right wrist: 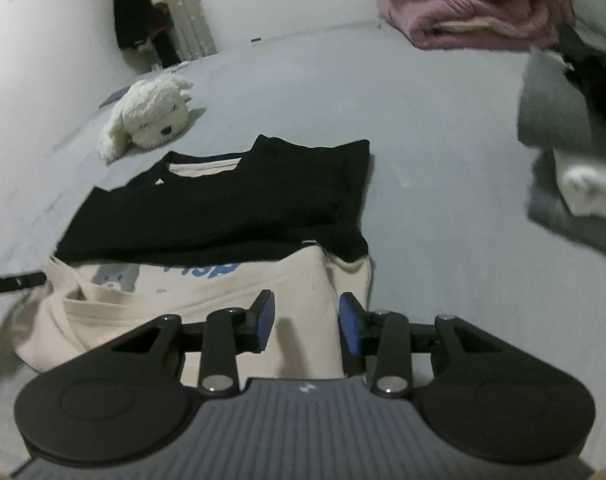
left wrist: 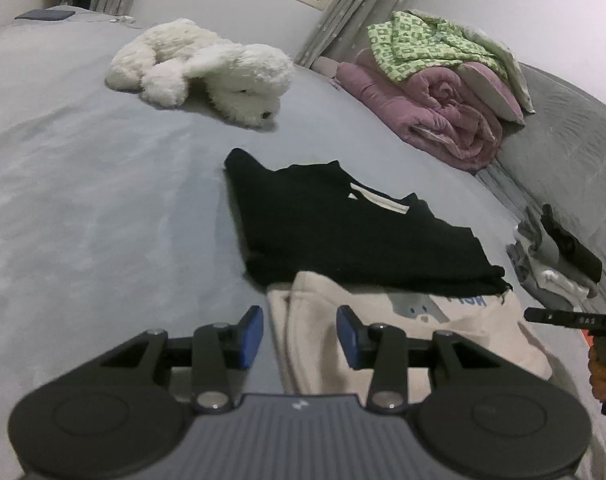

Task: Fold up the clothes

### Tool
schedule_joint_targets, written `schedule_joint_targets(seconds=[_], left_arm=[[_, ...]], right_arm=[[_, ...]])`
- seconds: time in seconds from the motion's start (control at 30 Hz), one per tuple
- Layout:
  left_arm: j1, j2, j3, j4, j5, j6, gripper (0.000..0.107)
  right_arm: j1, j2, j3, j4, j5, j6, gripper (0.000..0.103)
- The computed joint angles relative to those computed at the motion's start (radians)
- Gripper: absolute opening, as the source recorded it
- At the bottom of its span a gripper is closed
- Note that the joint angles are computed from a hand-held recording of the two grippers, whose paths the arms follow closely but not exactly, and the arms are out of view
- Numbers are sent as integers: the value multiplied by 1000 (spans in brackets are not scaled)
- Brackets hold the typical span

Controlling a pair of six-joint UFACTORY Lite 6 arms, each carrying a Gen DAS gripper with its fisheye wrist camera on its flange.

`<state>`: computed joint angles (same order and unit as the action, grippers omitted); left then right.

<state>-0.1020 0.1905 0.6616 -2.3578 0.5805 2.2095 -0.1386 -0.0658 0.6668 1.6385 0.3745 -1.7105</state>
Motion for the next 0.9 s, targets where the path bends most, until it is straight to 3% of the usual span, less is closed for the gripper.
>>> schedule_joint_targets(seconds=[0.17, 0.23, 0.27, 0.3, 0.57, 0.73, 0.9], left_arm=[[-28, 20, 2, -96, 2, 51, 22], [-35, 24, -5, -120, 14, 70, 13], [-40, 19, -14, -139, 23, 89, 10], [-46, 9, -26, -164, 28, 112, 8], [-60, -176, -179, -303, 83, 227, 6], [-73, -232, -221, -363, 90, 297, 6], [-83, -167, -172, -378, 43, 291, 6]], right_arm=[[63, 75, 14, 328, -40, -317, 40], [92, 86, 4, 472, -57, -462, 27], [102, 78, -12, 548, -55, -544, 13], [109, 53, -37, 607, -55, -613, 9], [113, -208, -232, 970, -36, -1003, 6], [123, -224, -259, 1179, 9, -1194, 6], [144, -174, -231, 1253, 6, -1254, 6]])
